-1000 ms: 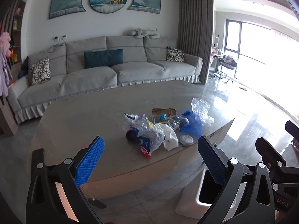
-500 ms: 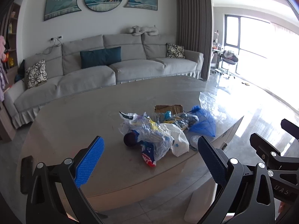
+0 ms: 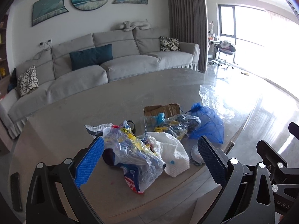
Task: Collect trash
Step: 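Grasp the white knit cloth with the left tool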
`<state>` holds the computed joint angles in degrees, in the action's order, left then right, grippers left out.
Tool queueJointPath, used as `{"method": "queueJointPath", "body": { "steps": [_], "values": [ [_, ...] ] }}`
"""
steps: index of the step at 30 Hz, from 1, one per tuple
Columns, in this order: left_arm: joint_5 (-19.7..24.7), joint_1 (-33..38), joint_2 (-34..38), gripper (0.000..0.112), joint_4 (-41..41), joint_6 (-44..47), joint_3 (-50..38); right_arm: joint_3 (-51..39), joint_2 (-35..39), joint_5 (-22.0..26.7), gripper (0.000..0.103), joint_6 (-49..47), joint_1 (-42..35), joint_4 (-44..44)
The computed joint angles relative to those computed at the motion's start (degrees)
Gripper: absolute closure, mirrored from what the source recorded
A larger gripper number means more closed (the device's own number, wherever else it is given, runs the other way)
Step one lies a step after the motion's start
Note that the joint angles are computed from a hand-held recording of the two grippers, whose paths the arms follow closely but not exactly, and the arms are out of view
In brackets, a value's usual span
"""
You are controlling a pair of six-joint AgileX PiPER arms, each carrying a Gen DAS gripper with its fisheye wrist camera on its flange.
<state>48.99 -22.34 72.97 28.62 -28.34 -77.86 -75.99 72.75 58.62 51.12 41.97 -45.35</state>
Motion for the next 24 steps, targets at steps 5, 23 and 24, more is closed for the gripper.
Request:
{"method": "queueJointPath", "body": {
  "steps": [5, 23, 24],
  "values": [
    [-5.3, -0.8, 4.5, 0.013, 1.9, 1.9, 0.4, 1.5, 1.6, -5.3, 0.005, -0.5, -6.0, 2.1],
    [-8.3, 1.3, 14.7, 0.013, -2.5, 7.4, -1.9, 3.5, 6.0, -9.8, 0.005, 2.3, -8.4, -0.6],
    [-8.5, 1.3, 15.0, 0.013, -2.7, 7.7, -2.0, 3.7, 5.9, -9.9, 0.005, 2.4, -8.4, -0.7]
  ]
}}
